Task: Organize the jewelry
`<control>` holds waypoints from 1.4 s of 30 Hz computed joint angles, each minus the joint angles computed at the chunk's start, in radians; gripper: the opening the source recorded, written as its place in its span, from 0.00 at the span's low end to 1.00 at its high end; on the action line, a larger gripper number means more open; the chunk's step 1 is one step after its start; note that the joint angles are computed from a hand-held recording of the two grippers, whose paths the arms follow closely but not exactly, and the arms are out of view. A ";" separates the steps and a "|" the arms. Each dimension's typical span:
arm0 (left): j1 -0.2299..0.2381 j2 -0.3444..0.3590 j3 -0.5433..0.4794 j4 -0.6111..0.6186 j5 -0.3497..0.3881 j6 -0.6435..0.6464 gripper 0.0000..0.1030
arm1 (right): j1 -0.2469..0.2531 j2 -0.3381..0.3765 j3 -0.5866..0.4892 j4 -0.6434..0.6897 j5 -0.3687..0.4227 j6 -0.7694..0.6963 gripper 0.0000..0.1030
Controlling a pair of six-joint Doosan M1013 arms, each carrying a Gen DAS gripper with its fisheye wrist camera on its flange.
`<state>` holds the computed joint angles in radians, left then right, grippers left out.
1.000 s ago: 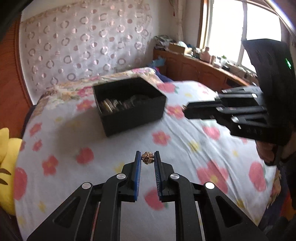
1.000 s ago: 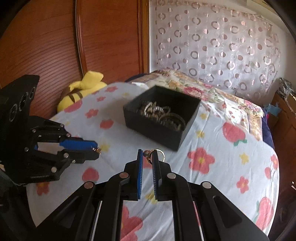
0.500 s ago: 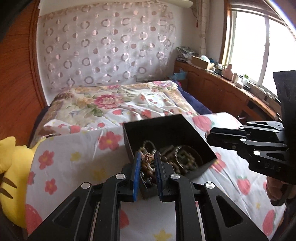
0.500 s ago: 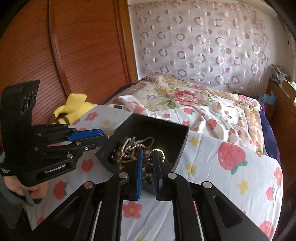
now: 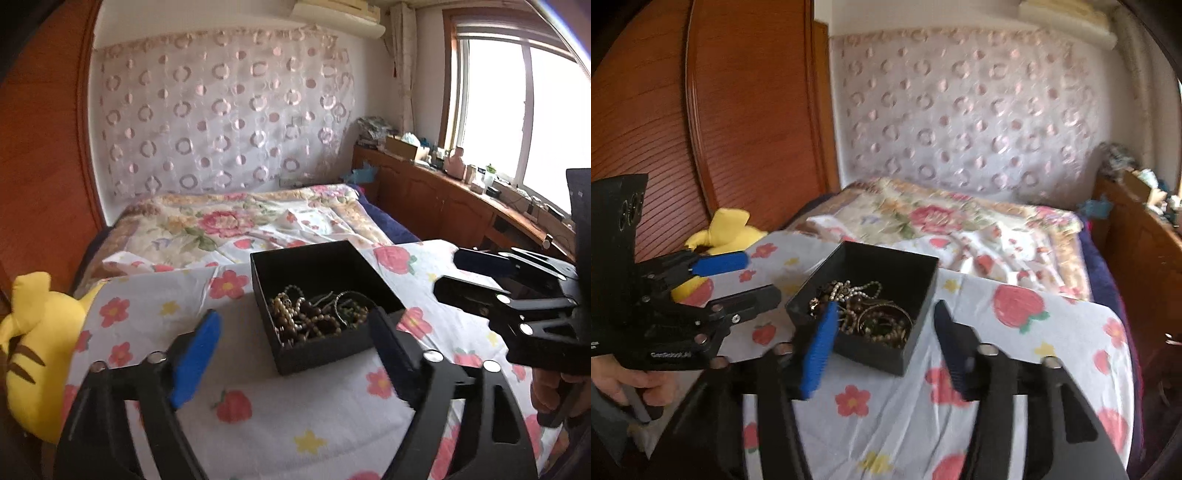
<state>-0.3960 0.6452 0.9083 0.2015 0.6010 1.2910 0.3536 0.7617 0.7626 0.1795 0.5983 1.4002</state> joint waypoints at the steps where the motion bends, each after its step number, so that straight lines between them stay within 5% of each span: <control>1: -0.006 -0.017 0.029 0.029 -0.018 -0.022 0.84 | 0.002 -0.024 0.045 -0.012 -0.035 0.017 0.58; 3: -0.020 -0.051 0.086 0.108 -0.045 -0.094 0.93 | 0.007 -0.068 0.130 -0.045 -0.105 0.059 0.66; 7: -0.038 -0.111 0.183 0.215 -0.092 -0.221 0.93 | 0.018 -0.156 0.288 -0.152 -0.245 0.187 0.92; 10: -0.052 -0.145 0.235 0.292 -0.080 -0.306 0.93 | 0.023 -0.201 0.367 -0.230 -0.309 0.283 0.98; 24: -0.075 -0.224 0.356 0.476 -0.070 -0.538 0.93 | 0.048 -0.268 0.491 -0.631 -0.373 0.704 0.98; 42: -0.092 -0.244 0.385 0.537 -0.095 -0.570 0.93 | 0.053 -0.271 0.504 -0.740 -0.365 0.822 0.98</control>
<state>-0.4878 0.4014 1.2933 0.7386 0.5057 0.7207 0.4067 0.4905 1.2666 -0.5610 0.2331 2.2219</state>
